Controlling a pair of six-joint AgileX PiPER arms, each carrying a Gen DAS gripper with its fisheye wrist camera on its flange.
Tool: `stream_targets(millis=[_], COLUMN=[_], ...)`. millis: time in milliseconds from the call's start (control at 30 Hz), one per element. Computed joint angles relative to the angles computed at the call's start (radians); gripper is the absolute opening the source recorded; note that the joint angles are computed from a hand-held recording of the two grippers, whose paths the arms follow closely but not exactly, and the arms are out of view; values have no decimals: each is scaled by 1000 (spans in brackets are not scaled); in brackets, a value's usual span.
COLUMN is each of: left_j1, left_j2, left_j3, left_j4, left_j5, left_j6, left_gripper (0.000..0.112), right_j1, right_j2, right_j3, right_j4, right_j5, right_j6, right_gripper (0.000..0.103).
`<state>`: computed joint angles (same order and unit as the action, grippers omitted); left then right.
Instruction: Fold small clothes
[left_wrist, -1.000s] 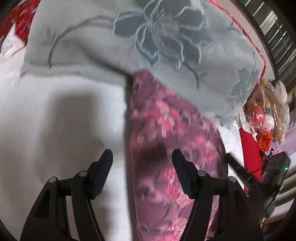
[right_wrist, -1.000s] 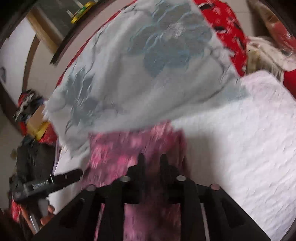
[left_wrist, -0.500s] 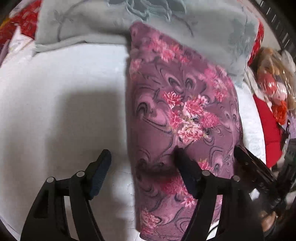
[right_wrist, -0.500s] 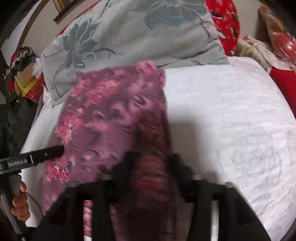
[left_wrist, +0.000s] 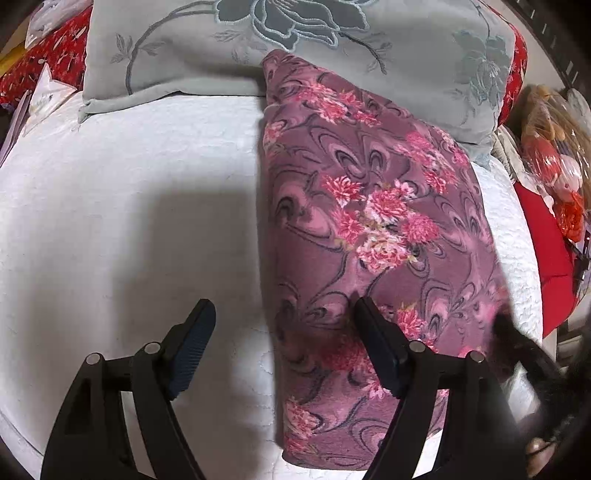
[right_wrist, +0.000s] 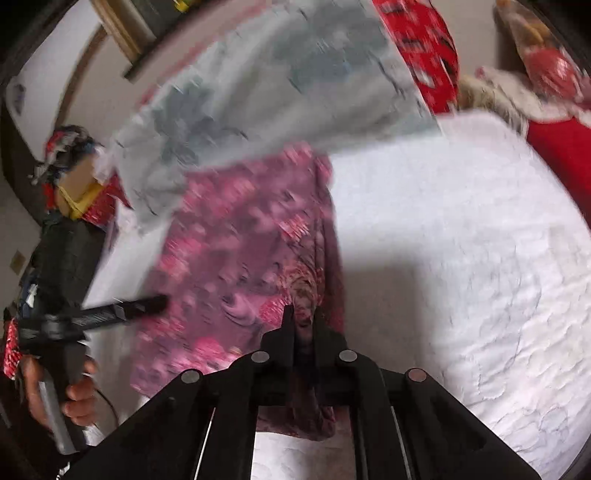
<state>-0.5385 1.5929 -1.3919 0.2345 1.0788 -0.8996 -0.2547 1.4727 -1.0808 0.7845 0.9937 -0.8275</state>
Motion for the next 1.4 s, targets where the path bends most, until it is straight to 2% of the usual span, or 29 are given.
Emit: stream_targets(millis=[100,200,267,367,567,600,633,667,733,833,933,1000,1067,1133,1200,1233,1267,1400], left_j1=[25,117,181,244,294,301,305,303,293,288,293,297,308,305,251,230,227,288], left_j2=[-13,-20,-7,67,212,219,221,227,254,295,243,171,87,63,58,54,44,-11], left_j3=[10,-11,-48,-159,-326,-330,-327,-327,-336,-373,-347,-266,-147,-76,-54,-68,-81,-61], left_j4=[-39,-144,-185,-216,-274,-294,-308,-308,-291,-278,-292,-295,-327,-350,-270,-236,-241,-346], left_j5=[-12,-44,-53,-11,52,41,24,7,-4,8,19,-13,-74,-94,-90,-68,-45,-73], left_j6=[47,157,191,241,309,317,324,323,310,298,360,366,364,348,309,303,323,407], left_gripper=[78,78,78,78,78,78,78,78,80,85,84,84,84,84,84,84,83,83], right_j1=[17,16,22,92,244,244,237,231,230,268,267,227,193,192,228,225,216,133], right_j2=[24,36,82,204,423,452,467,459,454,509,457,397,362,322,312,298,293,282], right_j3=[-20,-85,-155,-314,-561,-592,-608,-597,-598,-652,-613,-545,-483,-408,-352,-336,-348,-364], right_j4=[-35,-11,23,17,-133,-118,-67,-29,-23,-194,-186,-75,12,-8,-113,-108,-115,-23], right_j5=[0,6,0,6,-41,-26,-20,-32,-59,-43,-67,-50,-18,-28,-86,-102,-88,-46], right_j6=[48,81,119,237,480,502,484,446,410,496,482,376,271,216,220,215,241,239], right_gripper=[14,18,33,42,44,40,22,9,8,10,18,22,40,39,40,40,42,51])
